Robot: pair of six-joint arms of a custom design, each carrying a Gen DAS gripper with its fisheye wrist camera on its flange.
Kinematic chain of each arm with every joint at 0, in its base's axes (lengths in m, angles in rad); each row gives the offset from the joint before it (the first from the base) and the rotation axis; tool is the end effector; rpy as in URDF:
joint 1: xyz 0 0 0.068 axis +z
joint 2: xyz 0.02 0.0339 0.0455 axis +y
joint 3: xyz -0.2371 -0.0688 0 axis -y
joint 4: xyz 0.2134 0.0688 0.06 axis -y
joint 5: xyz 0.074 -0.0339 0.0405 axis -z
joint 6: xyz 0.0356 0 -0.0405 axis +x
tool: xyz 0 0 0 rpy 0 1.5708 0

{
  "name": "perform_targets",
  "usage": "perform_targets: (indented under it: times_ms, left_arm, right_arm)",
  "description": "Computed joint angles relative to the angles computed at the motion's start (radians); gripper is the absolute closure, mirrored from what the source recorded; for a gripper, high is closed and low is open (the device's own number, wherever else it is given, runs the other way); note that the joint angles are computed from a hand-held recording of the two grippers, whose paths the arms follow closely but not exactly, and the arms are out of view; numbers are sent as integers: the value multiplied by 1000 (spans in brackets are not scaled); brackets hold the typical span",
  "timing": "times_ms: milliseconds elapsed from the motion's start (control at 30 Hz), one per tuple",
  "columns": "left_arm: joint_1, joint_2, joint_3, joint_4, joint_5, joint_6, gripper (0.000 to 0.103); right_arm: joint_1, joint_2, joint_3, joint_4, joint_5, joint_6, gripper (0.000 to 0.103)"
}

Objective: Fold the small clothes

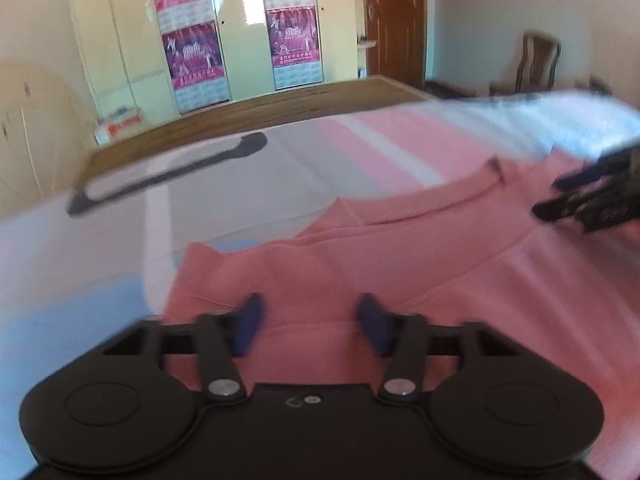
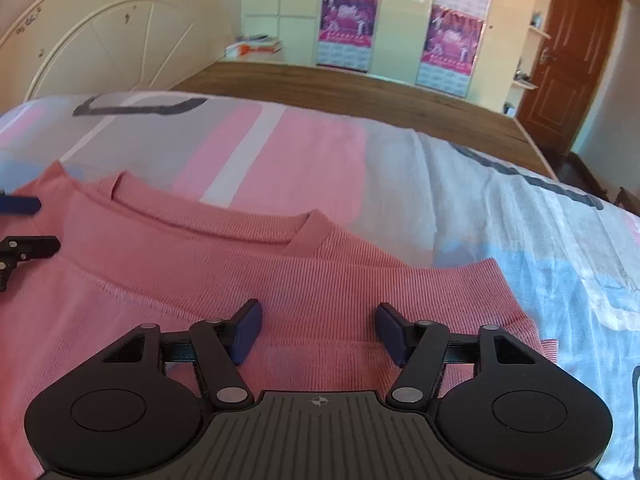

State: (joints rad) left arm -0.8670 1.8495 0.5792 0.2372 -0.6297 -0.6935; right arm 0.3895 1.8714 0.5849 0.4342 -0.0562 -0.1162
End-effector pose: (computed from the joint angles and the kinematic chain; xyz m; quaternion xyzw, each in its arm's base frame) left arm 0.1832 -0.1834 0.0671 -0.0025 0.9204 0.0345 0.3895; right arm 0.2580 0.1081 0.0695 -0.2437 0.9036 0.0739 0.3446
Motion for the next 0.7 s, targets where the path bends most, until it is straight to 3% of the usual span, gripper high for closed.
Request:
perform_targets:
  times_ms: [33,67,133,233,300,333,367,400,467,533,567,600,633,700]
  left_arm:
    - [3,-14,-9,6,-5,-24,103]
    - [2,-32,-24,28,-27,-35,102]
    - [-5,-66,-68,89,-60,-47,102]
    - [24,-92,-95,143,-31,-46,102]
    - [42,-98,-85,123,-8,-30,102]
    - [35,-93,-57,62,-26,-35,100]
    - [21,-73,-18,-12,-59,-54,88]
    - [5,-60,6,-68,-94,-69,79]
    - [-4,-42,14,-68,-100,-42,58]
    - [5,-16,31,-66,-64,-16,58]
    - [16,1,30,-44,-33,1,70]
    - [24,8,11,11,-8,25,76]
    - [29,7,0,46,5,45,102]
    - [28,-30,-43,110,-18,43,102]
  right_arm:
    - [4,1,-12,26,-5,0,93]
    - [28,-1,-18,40,39,-7,102]
    - [61,-9,-22,65,83,5,102]
    - [31,-1,-28,103,46,26,103]
    - [20,13,4,72,19,42,103]
    - [12,9,22,45,2,57,103]
    - [6,1,24,36,3,72,102]
    - [3,-8,20,34,16,86,96]
    - [-7,-19,24,8,6,94,40]
    - [-13,-8,33,-5,-35,77,38]
    - [-2,9,46,-14,-15,65,43]
    - [6,7,22,22,-4,52,61]
    - [11,12,21,35,-13,38,96]
    - [39,9,26,40,29,19,100]
